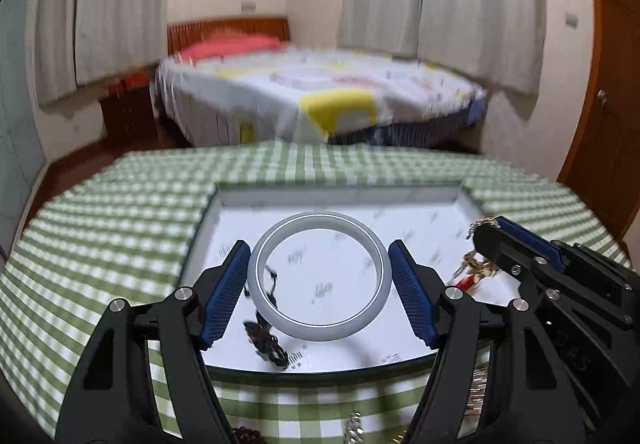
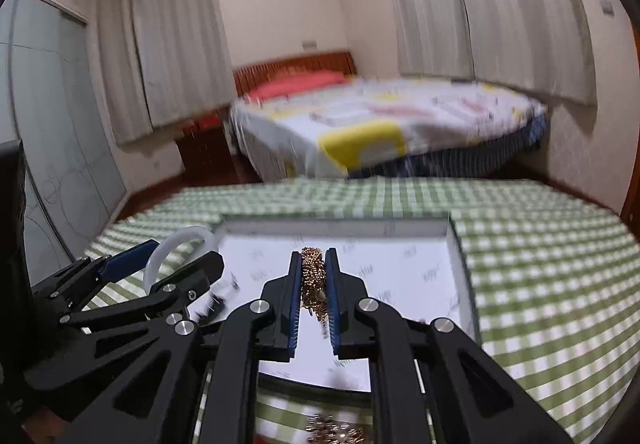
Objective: Organize jewelry
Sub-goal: 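Lower the bangle and gold chain into the box and open both grippers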
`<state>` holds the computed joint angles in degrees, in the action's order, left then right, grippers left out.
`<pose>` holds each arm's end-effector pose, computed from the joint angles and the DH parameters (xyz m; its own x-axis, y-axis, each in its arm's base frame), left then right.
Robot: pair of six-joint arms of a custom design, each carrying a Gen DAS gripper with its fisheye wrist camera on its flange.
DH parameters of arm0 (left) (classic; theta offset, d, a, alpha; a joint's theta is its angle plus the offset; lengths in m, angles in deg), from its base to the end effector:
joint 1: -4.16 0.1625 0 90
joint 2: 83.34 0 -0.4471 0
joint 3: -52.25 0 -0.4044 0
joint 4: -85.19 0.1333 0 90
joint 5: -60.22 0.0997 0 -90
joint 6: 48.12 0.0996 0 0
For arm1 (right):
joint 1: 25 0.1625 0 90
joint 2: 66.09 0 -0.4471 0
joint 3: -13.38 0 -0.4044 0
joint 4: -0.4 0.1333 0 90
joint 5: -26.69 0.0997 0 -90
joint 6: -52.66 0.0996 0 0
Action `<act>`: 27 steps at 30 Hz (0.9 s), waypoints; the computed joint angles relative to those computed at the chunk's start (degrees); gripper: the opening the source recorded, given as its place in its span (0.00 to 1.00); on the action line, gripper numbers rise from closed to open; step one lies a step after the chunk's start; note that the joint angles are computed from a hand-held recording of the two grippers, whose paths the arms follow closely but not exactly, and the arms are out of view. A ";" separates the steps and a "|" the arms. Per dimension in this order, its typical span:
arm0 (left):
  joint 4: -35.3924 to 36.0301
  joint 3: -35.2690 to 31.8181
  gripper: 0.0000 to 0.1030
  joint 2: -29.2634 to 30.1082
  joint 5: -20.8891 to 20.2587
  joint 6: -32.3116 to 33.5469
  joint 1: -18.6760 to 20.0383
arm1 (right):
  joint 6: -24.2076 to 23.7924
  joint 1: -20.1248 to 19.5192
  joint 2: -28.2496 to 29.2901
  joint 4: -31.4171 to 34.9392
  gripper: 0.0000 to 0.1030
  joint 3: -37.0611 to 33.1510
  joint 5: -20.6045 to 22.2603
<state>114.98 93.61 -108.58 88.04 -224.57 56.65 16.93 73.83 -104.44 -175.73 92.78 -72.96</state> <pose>-0.2833 -0.7326 0.1381 -0.7164 -0.1683 -0.6771 0.4826 0.5813 -0.6551 0.2373 -0.7682 0.1756 -0.7423 -0.4351 0.5096 -0.6675 0.5465 -0.5057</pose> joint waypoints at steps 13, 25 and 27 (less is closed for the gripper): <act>24.72 -22.76 0.67 13.57 2.60 -10.73 4.09 | 2.56 -0.61 4.46 13.44 0.13 -7.64 -7.00; 18.62 -18.04 0.68 11.06 1.07 -6.70 3.49 | 2.39 -0.52 3.96 11.21 0.22 -6.69 -7.09; 15.38 -14.71 0.69 9.30 0.63 -5.46 3.13 | 2.23 -0.49 3.58 10.14 0.25 -6.07 -6.83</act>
